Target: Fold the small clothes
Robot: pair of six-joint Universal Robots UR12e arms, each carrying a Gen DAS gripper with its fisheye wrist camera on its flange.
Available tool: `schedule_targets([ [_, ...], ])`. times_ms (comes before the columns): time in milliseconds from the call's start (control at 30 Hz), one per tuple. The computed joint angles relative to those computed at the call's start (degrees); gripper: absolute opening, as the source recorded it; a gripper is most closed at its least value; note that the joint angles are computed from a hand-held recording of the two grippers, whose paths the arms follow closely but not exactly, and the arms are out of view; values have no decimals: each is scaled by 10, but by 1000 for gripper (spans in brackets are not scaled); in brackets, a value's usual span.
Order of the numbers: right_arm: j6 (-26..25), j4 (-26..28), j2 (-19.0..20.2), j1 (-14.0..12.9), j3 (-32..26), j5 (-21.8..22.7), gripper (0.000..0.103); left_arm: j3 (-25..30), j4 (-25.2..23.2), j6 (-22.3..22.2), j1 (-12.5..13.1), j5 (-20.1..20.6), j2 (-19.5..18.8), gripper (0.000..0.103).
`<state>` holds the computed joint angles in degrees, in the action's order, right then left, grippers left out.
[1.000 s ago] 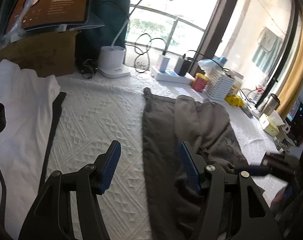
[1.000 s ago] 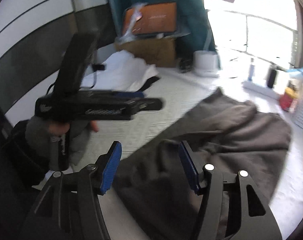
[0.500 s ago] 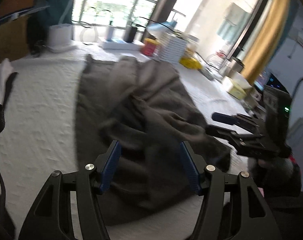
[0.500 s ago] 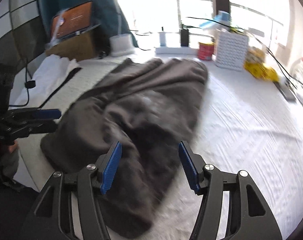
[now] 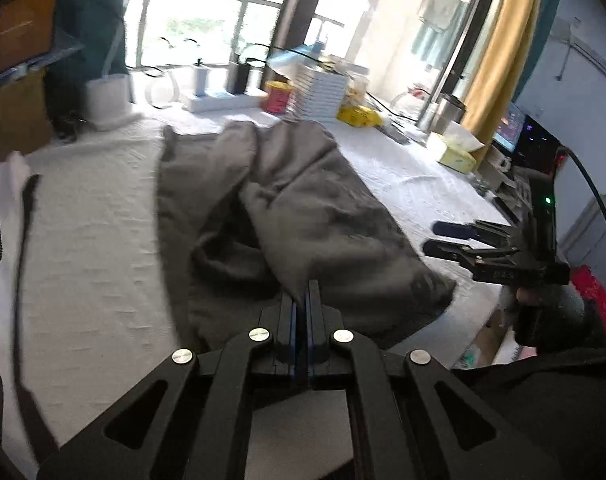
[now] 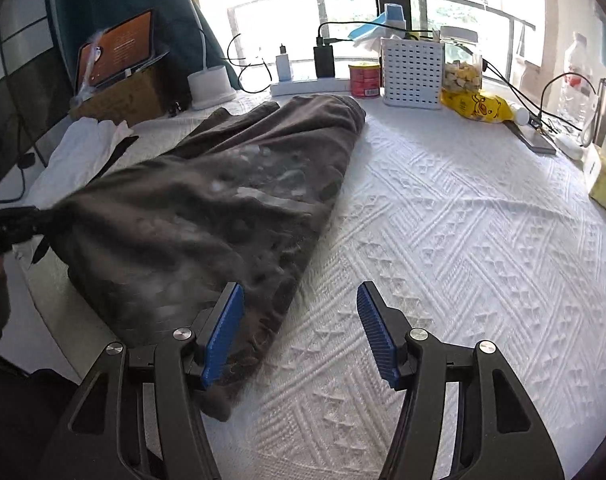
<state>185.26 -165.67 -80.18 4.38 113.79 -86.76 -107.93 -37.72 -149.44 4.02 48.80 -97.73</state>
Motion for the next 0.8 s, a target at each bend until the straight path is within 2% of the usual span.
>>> schedule_targets([
  [67, -5, 8, 1, 3, -1, 0, 63, 4, -32, 18, 6, -1, 0, 2],
  [200, -26, 30, 3, 13, -1, -3, 63, 5, -71, 52, 1, 29, -2, 2],
  [300, -44, 30, 5, 22, 3, -17, 63, 4, -84, 57, -3, 51, -3, 2],
  [400, -41, 33, 3, 20, 3, -16, 63, 12, -101, 51, -4, 62, -6, 5],
  [433, -40, 32, 3, 20, 3, -19, 63, 15, -105, 49, -4, 66, -6, 8],
  [467, -40, 28, 2, 18, 2, -20, 63, 18, -101, 44, -6, 76, -7, 18],
  [500, -40, 27, 2, 17, 1, -20, 63, 19, -93, 37, -7, 83, -7, 36],
  [567, -40, 20, 2, 14, -2, -18, 63, 22, -78, 22, -5, 82, -9, 52],
  [633, -41, 14, 3, 11, -6, -18, 63, 27, -64, 7, -4, 78, -13, 53],
  [800, -43, -1, 12, 0, -20, -11, 63, 46, -7, -24, -21, 119, -32, 53],
])
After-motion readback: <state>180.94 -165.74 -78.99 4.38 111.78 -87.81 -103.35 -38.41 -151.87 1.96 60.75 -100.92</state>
